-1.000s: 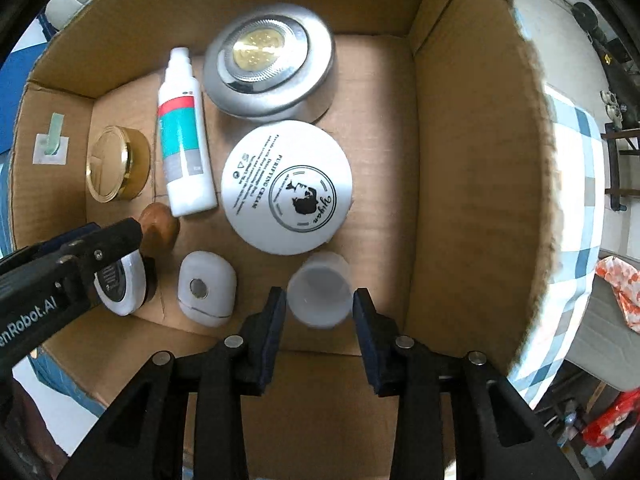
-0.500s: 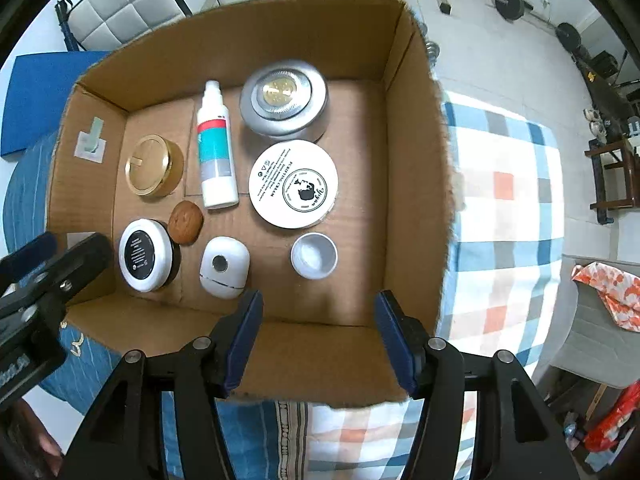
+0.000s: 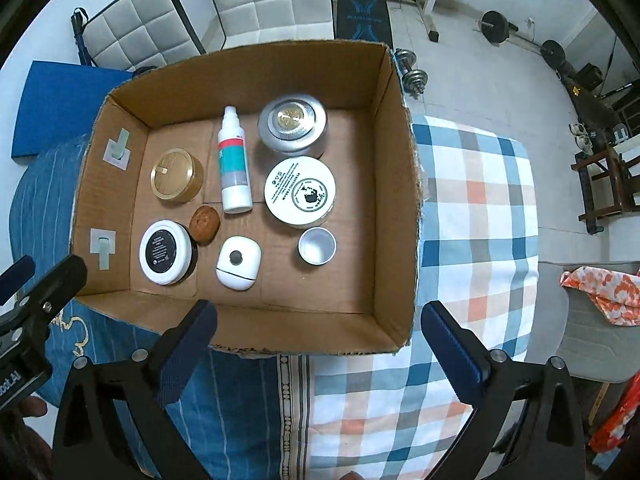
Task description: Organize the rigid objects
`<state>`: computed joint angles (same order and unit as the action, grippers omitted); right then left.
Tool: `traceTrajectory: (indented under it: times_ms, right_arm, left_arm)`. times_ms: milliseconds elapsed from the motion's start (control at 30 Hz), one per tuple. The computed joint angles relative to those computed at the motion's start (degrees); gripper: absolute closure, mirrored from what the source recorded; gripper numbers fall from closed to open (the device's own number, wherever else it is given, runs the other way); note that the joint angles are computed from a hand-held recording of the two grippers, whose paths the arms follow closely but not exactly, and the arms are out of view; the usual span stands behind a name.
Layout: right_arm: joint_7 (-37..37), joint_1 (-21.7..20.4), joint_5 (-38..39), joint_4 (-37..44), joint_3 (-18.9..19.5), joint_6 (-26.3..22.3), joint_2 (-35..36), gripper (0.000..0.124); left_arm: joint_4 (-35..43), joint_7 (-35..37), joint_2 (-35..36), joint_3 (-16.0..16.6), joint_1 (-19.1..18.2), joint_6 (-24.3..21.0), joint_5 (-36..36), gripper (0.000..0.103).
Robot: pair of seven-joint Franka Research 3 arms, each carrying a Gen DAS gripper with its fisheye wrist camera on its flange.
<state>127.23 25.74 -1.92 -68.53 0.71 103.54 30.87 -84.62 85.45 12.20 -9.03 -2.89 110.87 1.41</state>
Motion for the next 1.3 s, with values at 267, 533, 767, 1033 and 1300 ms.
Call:
traceTrajectory:
  times_ms: [267, 533, 767, 1033, 1300]
  right_arm:
    - [3.20, 1.41, -2.35, -7.93, 0.40, 3.88, -7.77, 0.021]
    - [9.41, 3.34, -8.06, -19.37, 3.33, 6.79, -20.68, 0.021]
    - [13.06, 3.17, -10.15, -24.18, 7.42, 5.64, -30.86, 0.021]
    - [15.65, 2.16, -11.28, -24.90, 11.68, 3.73, -37.47, 0.021]
    - [16.23, 2.32, -13.68, -23.33, 14.52, 0.78, -39.91, 0.021]
  left_arm:
    - [-7.11, 2.49, -9.79, 0.51, 0.67, 2.45, -2.61, 0.003]
    - [-14.61, 5.07, -22.06, 2.59, -0.38, 2.80, -5.30, 0.003]
    - [-17.21, 5.60, -30.80, 5.11, -1.37, 1.55, -7.67, 0.003]
    - [-17.23, 7.04, -35.31, 6.06, -2.28, -1.51, -6.92, 0.003]
    - [-17.68, 7.15, -38.27, 6.78, -2.82, -2.31, -6.23, 0.003]
